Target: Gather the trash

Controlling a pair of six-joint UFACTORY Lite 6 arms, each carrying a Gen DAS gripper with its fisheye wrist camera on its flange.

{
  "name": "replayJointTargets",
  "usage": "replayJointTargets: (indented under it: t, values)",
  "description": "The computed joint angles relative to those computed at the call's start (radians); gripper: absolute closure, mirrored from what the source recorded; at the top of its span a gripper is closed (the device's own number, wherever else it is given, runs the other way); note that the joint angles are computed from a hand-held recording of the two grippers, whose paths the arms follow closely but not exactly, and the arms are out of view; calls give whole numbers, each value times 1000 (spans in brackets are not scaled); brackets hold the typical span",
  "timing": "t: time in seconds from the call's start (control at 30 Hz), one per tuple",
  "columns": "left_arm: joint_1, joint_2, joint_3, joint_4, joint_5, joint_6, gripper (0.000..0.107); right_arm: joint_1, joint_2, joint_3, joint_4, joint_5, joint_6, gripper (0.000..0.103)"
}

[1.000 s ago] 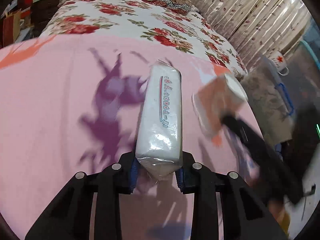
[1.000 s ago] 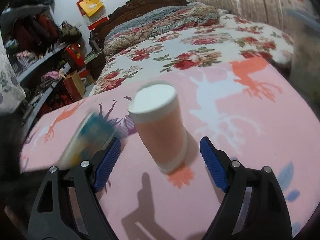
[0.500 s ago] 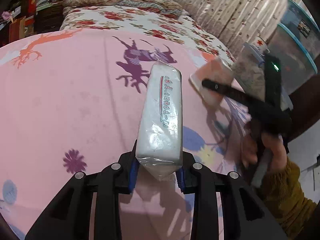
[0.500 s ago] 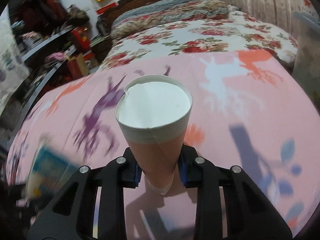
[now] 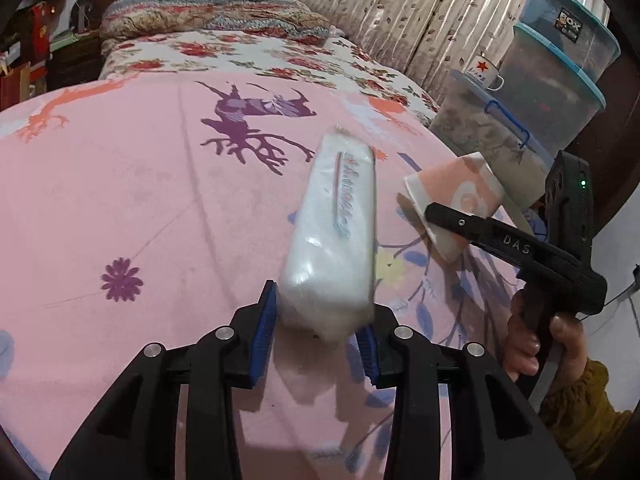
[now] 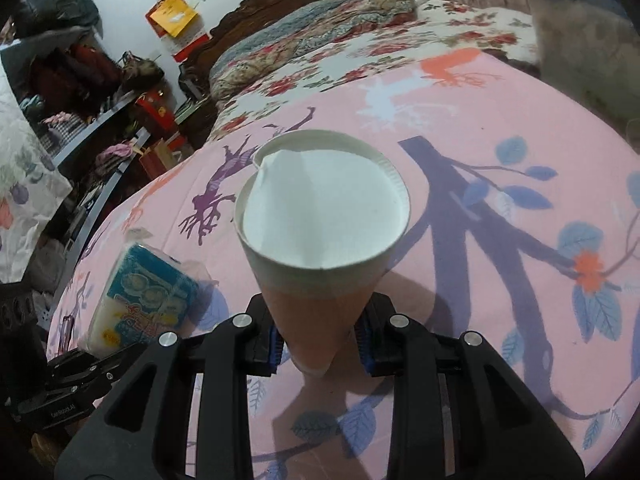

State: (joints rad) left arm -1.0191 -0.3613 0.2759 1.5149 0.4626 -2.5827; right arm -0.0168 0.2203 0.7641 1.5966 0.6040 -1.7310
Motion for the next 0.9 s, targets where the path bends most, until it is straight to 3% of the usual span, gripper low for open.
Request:
replayJointTargets:
  t: [0.33,0.47,0.9]
  values:
    - [-11,-62,-46,15,17,-44,73,-11,-21,-22,6,8,-4,72]
    - [-27,-46,-36,9,30,-39,73,-43,-35,-41,27,49,-23,72]
    - [-1,-12,-21,49,1,-63,73,-33,-24,-31,22,41,-9,72]
